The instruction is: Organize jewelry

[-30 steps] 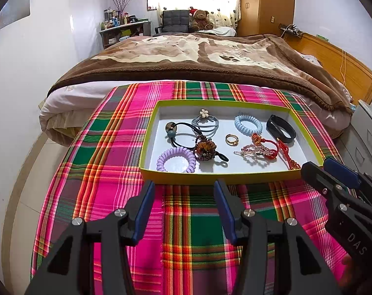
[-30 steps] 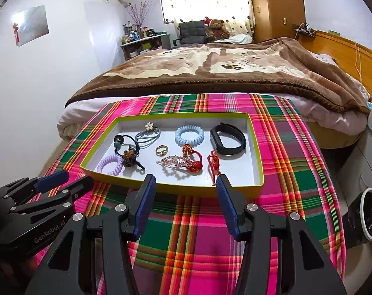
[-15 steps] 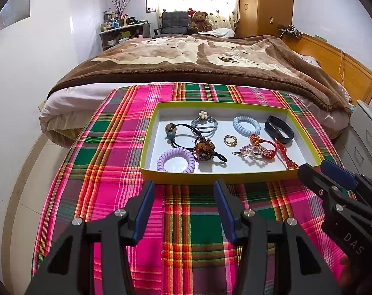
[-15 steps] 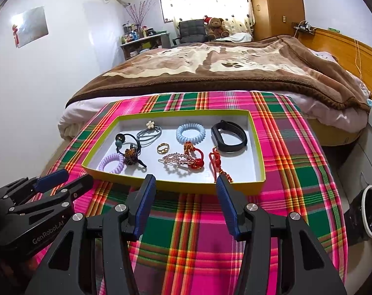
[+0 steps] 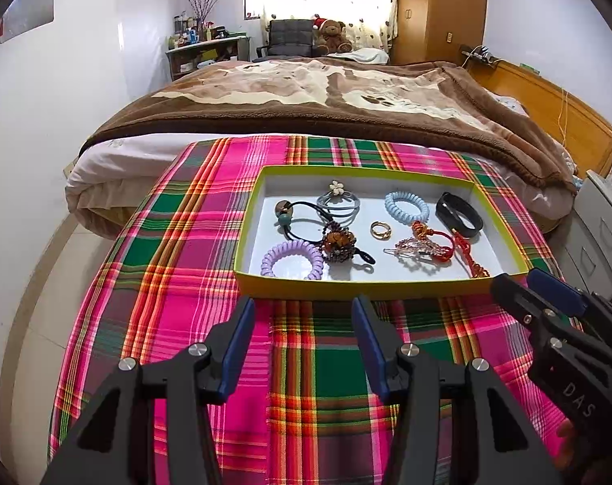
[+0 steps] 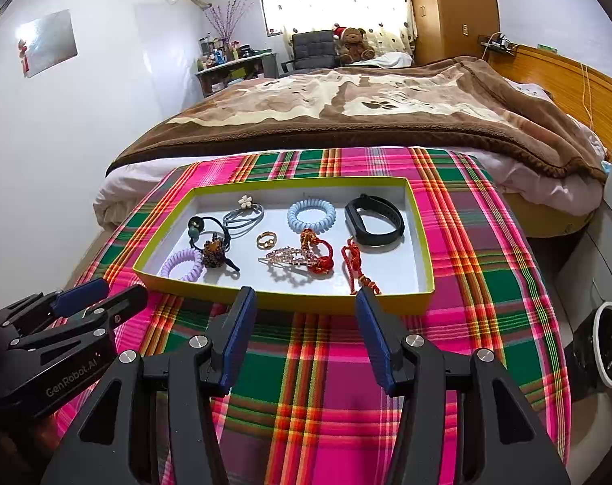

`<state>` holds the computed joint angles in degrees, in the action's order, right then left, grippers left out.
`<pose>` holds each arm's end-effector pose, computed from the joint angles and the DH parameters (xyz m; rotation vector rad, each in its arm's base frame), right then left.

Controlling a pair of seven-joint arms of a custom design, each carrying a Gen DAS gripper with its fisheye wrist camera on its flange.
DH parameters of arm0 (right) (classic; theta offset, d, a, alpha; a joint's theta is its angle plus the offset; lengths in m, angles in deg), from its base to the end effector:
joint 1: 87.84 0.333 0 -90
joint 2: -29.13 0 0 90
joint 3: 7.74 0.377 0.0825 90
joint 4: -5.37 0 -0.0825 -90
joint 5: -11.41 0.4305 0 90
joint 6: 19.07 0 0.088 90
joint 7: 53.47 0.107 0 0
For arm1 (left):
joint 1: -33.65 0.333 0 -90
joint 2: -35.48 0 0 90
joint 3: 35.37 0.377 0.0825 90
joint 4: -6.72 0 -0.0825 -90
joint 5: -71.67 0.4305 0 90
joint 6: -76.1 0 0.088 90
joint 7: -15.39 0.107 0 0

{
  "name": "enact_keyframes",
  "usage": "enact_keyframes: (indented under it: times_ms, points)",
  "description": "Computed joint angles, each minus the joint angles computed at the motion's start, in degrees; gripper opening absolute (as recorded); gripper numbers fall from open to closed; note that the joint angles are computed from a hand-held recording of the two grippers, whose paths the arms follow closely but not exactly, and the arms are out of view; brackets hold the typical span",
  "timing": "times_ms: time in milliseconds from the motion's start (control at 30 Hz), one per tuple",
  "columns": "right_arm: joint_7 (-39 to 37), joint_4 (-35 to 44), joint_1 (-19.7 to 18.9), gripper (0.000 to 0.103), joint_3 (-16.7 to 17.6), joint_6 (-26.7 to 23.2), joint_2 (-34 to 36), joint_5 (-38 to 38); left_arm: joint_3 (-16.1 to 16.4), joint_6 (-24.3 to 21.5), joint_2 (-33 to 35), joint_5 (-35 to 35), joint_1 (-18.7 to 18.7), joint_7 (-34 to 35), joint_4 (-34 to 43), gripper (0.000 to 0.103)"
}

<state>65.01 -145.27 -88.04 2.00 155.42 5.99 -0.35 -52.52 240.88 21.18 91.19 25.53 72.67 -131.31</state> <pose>0.4482 0.0965 0.5017 -1.6035 1.8073 -0.6460 0.4654 -0.2504 0.5152 -1.6473 1.9846 -0.7881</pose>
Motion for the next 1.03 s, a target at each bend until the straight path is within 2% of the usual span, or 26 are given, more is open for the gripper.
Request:
enact_keyframes:
  times_ms: [167, 400, 1033]
  points:
    - [0.17, 0.01, -0.27, 0.052, 0.35, -0.04, -0.05, -0.18, 0.94, 0.38, 0.06, -2.12, -1.19, 1.94, -0.26, 0.052]
    - [0.66, 0.04, -0.50, 0.052, 0.68, -0.16, -0.10, -0.42, 0.03, 0.21, -0.28, -1.02, -0.07, 0.69, -0.42, 0.052]
    - [0.65, -0.52, -0.33, 0.052, 0.55, -0.28, -0.72, -0.40, 0.31, 0.42, -0.61, -1.74, -0.42, 0.50, -0.72, 0.052]
